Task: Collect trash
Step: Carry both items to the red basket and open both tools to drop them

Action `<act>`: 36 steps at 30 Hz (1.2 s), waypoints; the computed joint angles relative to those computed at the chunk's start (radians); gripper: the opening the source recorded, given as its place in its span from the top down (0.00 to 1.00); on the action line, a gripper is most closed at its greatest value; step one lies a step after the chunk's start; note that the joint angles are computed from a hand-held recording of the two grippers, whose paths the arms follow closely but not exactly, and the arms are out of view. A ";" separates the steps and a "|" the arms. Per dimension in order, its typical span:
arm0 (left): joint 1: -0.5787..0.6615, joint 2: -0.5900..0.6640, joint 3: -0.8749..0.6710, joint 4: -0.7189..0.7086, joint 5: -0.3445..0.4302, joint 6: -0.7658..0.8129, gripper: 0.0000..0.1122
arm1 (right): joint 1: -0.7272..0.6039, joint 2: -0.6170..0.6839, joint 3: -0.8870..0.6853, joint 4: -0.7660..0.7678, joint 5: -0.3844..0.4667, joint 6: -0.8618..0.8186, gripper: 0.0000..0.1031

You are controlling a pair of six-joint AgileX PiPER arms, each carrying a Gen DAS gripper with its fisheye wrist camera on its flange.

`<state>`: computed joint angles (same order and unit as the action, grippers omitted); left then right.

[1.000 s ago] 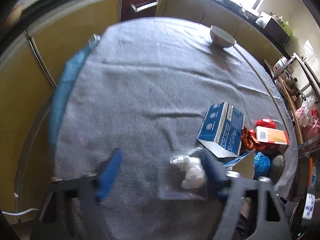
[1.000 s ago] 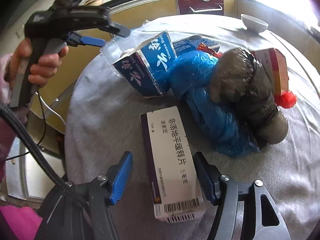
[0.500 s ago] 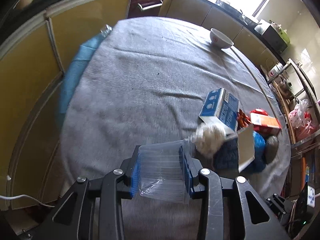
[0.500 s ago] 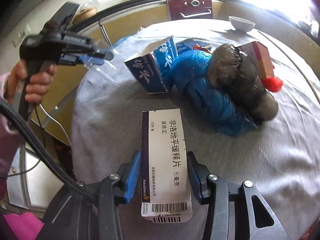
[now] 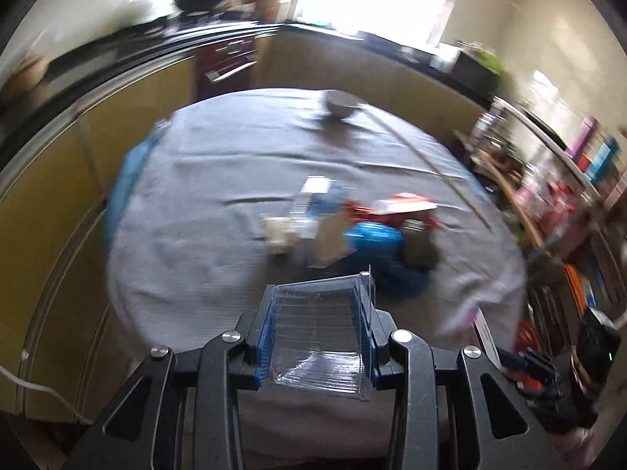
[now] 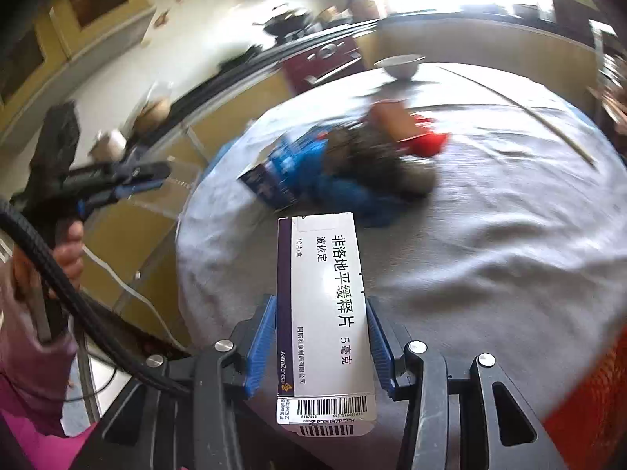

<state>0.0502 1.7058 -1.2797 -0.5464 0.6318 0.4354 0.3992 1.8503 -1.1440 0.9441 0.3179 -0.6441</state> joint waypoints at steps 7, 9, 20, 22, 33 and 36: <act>-0.248 0.027 -0.042 0.046 -0.015 -0.057 0.65 | -0.205 -0.256 0.326 0.400 -0.040 -0.372 0.53; -0.316 0.063 -0.082 0.082 -0.017 -0.103 0.65 | -0.281 -0.319 0.398 0.475 -0.026 -0.440 0.53; -0.673 0.366 -0.501 0.300 0.099 -0.342 0.65 | -0.766 -0.392 0.630 0.723 0.212 -0.768 0.53; -0.720 0.433 -0.601 0.334 0.146 -0.368 0.65 | -0.822 -0.364 0.645 0.747 0.249 -0.805 0.52; -0.819 0.564 -0.784 0.411 0.241 -0.414 0.45 | -1.051 -0.326 0.717 0.770 0.334 -0.919 0.51; -0.802 0.528 -0.722 0.407 0.209 -0.417 0.44 | -1.061 -0.367 0.723 0.757 0.319 -0.904 0.51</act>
<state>-0.7522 2.2336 -2.0018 -0.1393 0.8409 0.0182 -0.6620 1.4835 -0.4215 1.7014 0.6366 -1.5483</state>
